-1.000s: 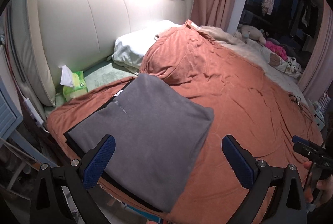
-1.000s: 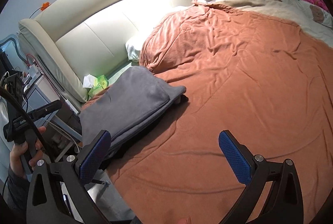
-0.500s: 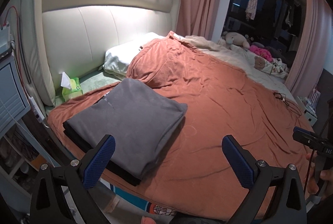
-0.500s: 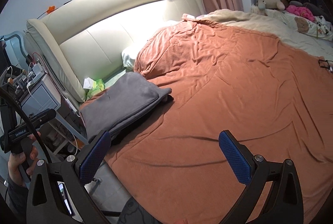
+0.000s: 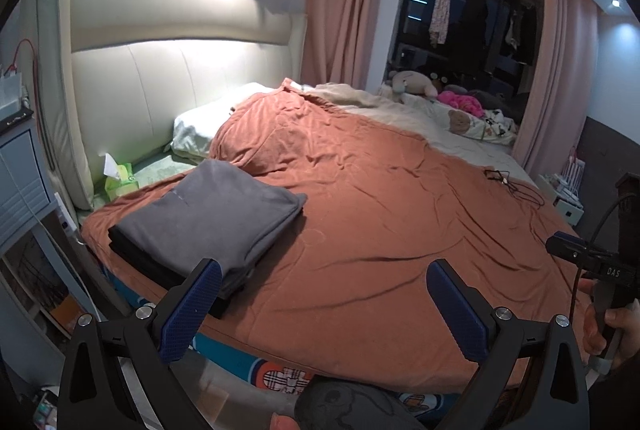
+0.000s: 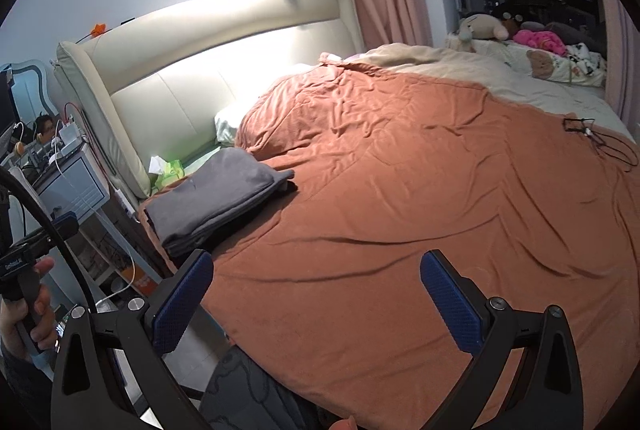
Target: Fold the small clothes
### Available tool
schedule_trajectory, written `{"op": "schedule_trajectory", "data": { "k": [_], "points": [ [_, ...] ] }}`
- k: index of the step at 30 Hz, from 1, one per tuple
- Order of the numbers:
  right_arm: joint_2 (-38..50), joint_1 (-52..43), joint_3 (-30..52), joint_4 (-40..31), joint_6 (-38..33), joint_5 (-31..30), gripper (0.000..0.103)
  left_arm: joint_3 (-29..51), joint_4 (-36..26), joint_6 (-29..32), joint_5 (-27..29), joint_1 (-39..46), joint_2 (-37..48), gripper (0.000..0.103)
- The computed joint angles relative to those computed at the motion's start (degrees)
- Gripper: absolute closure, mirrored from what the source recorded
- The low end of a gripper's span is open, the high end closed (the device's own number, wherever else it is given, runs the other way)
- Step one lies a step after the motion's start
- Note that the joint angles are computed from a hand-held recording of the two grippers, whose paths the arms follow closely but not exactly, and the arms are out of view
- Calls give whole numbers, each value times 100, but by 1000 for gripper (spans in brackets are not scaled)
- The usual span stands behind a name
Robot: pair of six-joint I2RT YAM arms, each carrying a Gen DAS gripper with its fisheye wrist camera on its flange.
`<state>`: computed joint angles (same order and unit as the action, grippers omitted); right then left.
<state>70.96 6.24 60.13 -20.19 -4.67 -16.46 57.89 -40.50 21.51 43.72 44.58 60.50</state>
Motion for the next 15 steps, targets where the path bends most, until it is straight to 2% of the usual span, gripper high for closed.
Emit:
{"op": "schedule_trajectory", "data": {
  "k": [13,15],
  "points": [
    [-2440,-762,-1598,-248,-268,-166,0,-564,-838,429,659,368,-1072,0],
    [-2914,-766,-1922,-183,-331,80,0,-724,-821,326,688,404,-1280,0]
  ]
}}
